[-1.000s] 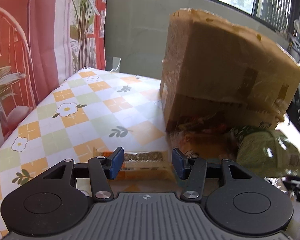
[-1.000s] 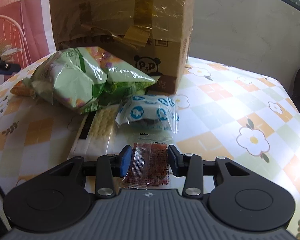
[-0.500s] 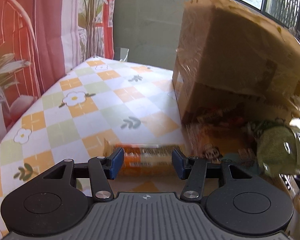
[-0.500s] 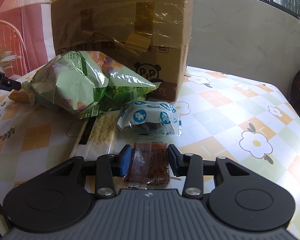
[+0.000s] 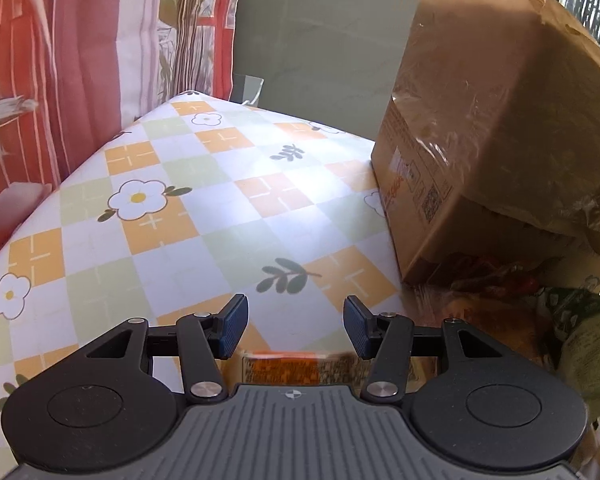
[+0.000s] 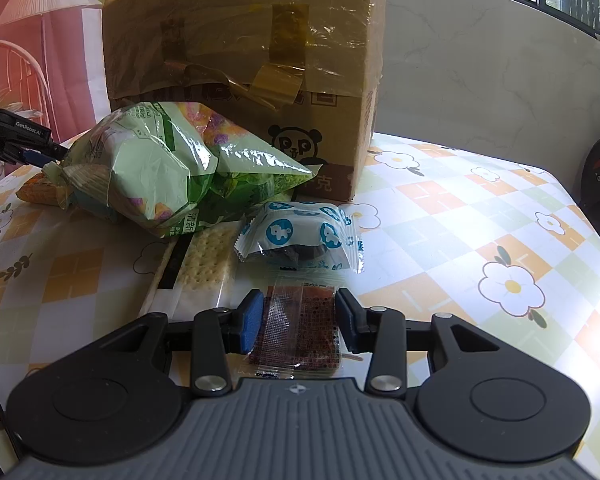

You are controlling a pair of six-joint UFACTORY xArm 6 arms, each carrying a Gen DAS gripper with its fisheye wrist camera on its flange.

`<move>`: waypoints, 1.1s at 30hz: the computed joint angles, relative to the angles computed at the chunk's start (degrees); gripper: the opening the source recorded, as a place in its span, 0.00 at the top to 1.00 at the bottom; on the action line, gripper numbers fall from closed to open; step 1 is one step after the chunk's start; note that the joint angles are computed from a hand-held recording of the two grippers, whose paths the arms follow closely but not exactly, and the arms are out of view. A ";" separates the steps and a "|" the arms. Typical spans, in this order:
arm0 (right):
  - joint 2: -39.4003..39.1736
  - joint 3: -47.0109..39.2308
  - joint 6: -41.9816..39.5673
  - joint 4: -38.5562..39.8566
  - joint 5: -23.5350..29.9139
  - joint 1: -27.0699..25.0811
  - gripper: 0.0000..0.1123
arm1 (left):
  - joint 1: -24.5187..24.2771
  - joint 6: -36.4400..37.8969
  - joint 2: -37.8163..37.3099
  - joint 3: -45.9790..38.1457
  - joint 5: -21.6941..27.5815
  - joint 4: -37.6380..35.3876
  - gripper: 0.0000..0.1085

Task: Organize snacks
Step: 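Grasp the orange-wrapped wafer bar with the left gripper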

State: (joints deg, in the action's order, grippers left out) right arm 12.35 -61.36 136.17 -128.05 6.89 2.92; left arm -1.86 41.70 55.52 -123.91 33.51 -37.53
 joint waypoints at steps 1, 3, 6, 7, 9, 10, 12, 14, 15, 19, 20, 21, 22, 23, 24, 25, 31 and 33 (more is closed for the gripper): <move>-0.02 0.02 0.06 -0.07 0.00 -0.01 0.62 | 0.24 0.60 -0.59 0.90 0.40 -0.60 0.49; 0.00 0.00 0.02 -0.02 -0.01 0.01 0.62 | 0.59 2.29 -2.46 3.83 0.62 -2.50 0.49; -0.02 0.04 -0.13 0.16 0.04 0.03 0.62 | 1.30 3.33 -4.96 7.61 1.08 -5.00 0.49; -0.02 0.04 -0.13 0.16 0.04 0.03 0.62 | 1.61 3.18 -5.65 8.60 1.53 -5.62 0.49; -0.01 0.03 -0.15 0.18 0.02 0.03 0.62 | 2.12 3.14 -7.24 10.93 1.79 -6.69 0.49; -0.03 0.05 -0.18 0.19 0.03 0.02 0.62 | 2.33 3.58 -8.16 12.23 1.80 -7.23 0.49; -0.04 0.06 -0.22 0.21 0.03 0.01 0.62 | 2.63 4.99 -9.99 14.79 1.59 -8.26 0.49; -0.04 0.06 -0.22 0.21 0.03 0.01 0.62 | 3.00 6.28 -11.50 16.74 1.95 -8.97 0.48; -0.04 0.06 -0.22 0.21 0.03 0.01 0.62 | 3.19 6.98 -12.28 17.69 2.37 -9.24 0.48; -0.07 0.09 -0.14 0.12 0.02 0.01 0.62 | 3.59 12.70 -15.11 21.24 3.94 -10.26 0.46; -0.07 0.09 -0.14 0.12 0.02 0.01 0.62 | 3.56 14.41 -15.69 22.10 4.03 -10.21 0.45; -0.06 0.10 -0.17 0.15 0.03 0.03 0.62 | 3.54 16.21 -16.22 22.90 4.18 -10.37 0.44; -0.10 0.15 -0.31 0.24 0.07 0.03 0.62 | 3.61 17.77 -16.46 23.30 4.51 -10.56 0.42; -0.08 0.14 -0.40 0.33 0.10 0.02 0.62 | 3.55 18.89 -16.77 23.79 4.58 -10.53 0.41; -0.08 0.16 -0.61 0.52 0.15 0.04 0.62 | 3.49 19.54 -17.00 24.21 4.52 -10.18 0.41; -0.06 0.17 -0.74 0.65 0.20 0.05 0.62 | 3.38 19.94 -17.07 24.38 4.45 -9.90 0.41; -0.13 0.29 -1.67 1.30 0.32 0.03 0.62 | 2.07 21.01 -16.61 24.64 2.78 -8.13 0.39; -0.12 0.28 -1.70 1.25 0.30 0.02 0.62 | 1.60 21.11 -16.29 24.77 1.92 -7.74 0.39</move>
State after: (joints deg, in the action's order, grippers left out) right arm 12.23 -61.07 134.47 -126.80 7.19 2.94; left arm -0.26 62.81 39.23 -99.13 35.43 -45.27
